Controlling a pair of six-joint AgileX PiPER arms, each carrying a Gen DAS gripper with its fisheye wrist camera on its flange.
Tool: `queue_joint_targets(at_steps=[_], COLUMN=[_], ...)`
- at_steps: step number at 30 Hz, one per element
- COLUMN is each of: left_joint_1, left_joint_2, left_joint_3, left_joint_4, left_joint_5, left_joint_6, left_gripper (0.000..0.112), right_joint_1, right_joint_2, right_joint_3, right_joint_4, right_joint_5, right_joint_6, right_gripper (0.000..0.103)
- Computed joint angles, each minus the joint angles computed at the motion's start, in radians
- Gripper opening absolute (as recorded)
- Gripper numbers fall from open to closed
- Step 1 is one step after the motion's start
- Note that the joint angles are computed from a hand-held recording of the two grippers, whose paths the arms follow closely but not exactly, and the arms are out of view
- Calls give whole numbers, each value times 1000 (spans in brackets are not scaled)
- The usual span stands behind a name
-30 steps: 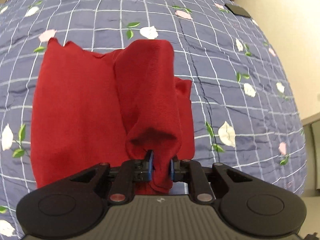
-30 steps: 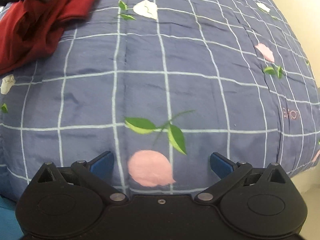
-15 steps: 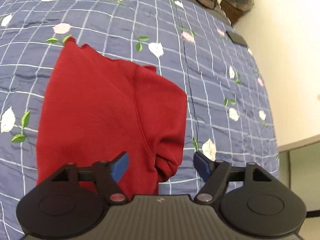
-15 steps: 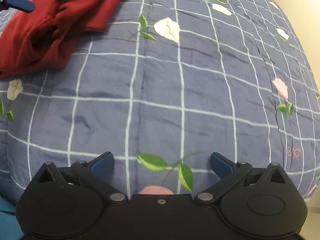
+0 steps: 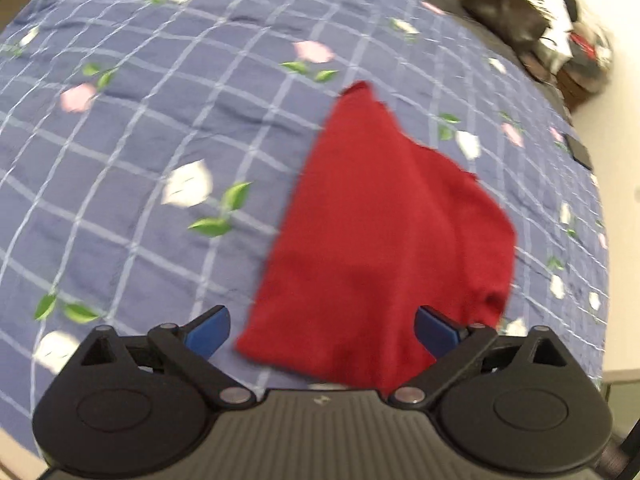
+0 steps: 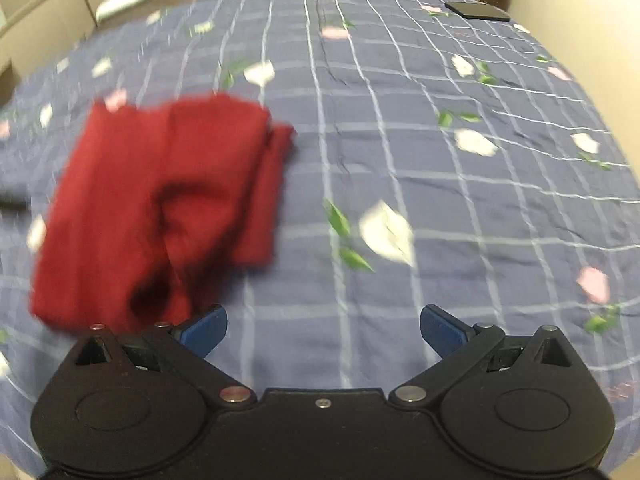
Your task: Fold small clothes
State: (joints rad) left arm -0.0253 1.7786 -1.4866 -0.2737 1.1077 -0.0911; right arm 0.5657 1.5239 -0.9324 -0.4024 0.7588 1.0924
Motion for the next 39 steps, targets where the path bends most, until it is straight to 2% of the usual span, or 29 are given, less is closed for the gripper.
queue_joint_targets(at_steps=[6,10,12,16,18,20,21,23,24,25,26,31,35,39], left_joint_1=[47,73,81,80,78,77,77,74,72,70,67,62,62,66], left_joint_2=[-36,-68,-78,-83,-79,-74,-72,-69,-67,-64,-61,-56,-58,-61], left_joint_3=[96,151,162,171,165,155,151,142,138,133,128,118,120,118], left_joint_4=[35,38,39,59,65,65,65,66,68,69,71,69,68,68], left_joint_5=[-20,-36,-35,-39,-38,-34,-33,-33,-32,-30,-28,-19,-15,-11], left_joint_6=[-4,-7,-5,-18,-26,-28,-25,-21,-19,-17,-16,-11,-4,0], left_gripper=[102,102,102,102,102,102,102,102,102,102,102,102,102,102], right_joint_1=[-149,-227,-244,-273,-280,-291,-294,-300,-302,-302,-300,-267,-248,-241], right_joint_2=[125,204,229,269,280,289,287,289,291,293,294,280,265,287], right_joint_3=[-125,-193,-220,-265,-277,-285,-280,-283,-288,-293,-303,-326,-309,-315], right_joint_4=[212,397,441,514,517,538,548,571,582,588,584,483,396,367], right_joint_5=[-133,-199,-207,-209,-199,-189,-189,-184,-181,-176,-166,-148,-155,-131], right_joint_6=[-179,-369,-436,-522,-515,-529,-537,-567,-588,-608,-626,-606,-512,-496], right_gripper=[102,101,98,82,75,59,55,34,28,19,15,8,8,8])
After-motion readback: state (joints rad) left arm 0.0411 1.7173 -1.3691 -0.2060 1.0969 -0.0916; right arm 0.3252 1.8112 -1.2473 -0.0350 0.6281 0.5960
